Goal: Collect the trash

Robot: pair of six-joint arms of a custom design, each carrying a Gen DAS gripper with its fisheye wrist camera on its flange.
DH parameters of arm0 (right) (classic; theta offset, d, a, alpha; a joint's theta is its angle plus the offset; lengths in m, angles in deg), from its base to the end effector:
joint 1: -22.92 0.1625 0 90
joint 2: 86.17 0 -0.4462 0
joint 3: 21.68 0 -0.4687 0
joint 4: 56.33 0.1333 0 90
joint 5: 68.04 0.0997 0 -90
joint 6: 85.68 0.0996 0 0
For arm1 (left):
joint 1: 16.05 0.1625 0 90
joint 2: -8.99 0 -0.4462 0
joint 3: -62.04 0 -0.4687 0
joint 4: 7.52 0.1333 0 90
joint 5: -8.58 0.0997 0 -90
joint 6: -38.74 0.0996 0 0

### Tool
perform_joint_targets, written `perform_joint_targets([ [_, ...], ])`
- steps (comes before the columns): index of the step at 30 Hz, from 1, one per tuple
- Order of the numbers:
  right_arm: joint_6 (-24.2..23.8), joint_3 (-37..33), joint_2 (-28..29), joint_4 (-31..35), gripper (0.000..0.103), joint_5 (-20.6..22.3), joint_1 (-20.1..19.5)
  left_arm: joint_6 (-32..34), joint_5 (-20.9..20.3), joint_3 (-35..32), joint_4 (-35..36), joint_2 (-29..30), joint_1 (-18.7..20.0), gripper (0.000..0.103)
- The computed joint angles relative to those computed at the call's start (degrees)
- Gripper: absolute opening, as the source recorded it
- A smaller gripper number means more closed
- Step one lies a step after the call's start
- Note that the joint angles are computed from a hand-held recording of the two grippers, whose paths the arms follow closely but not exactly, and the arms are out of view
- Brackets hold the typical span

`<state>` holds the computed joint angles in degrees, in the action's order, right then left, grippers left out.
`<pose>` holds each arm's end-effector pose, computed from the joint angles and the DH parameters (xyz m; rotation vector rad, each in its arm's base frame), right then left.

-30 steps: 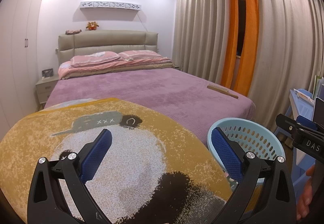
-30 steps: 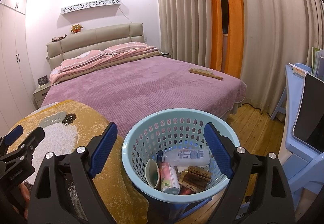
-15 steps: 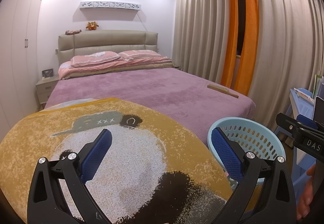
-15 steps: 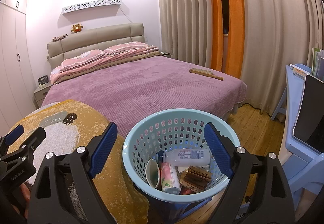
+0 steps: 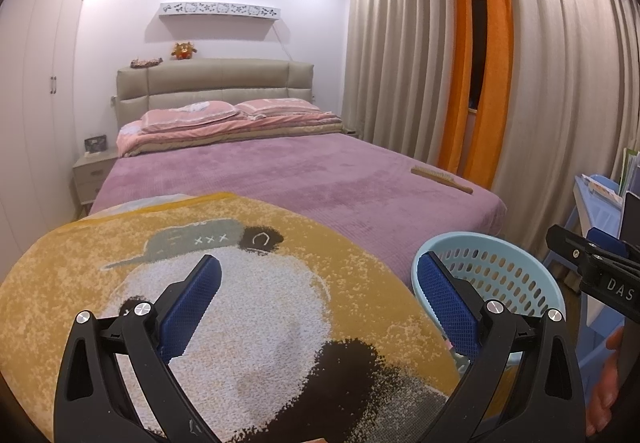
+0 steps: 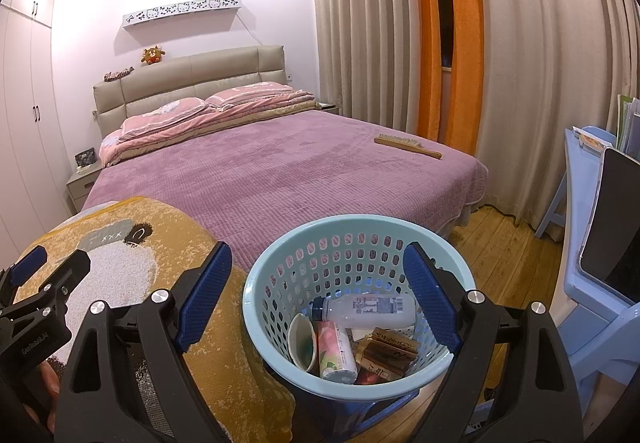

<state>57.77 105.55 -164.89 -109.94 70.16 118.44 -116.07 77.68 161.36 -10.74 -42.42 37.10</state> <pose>0.1043 -0.4649 0.1556 -0.1488 -1.6925 1.4252 -0.2178 -0.5722 0.0271 1.1862 2.3670 -1.1456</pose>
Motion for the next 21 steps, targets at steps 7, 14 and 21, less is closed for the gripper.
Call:
perform_joint_targets([
  [7, 0.16, -0.2, 0.29, 0.51, 0.083, -0.37, -0.12, -0.74, -0.77, 0.0, -0.08, -0.14, -0.11, 0.095],
  [14, 0.09, -0.29, 0.28, 0.58, 0.083, -0.38, -0.15, -1.89, -0.28, 0.71, -1.51, -1.31, 0.34, 0.095],
  [21, -0.21, -0.13, 0.17, 0.32, 0.083, -0.31, -0.22, -2.2, -0.21, -0.43, 0.53, -0.46, 0.18, 0.095],
])
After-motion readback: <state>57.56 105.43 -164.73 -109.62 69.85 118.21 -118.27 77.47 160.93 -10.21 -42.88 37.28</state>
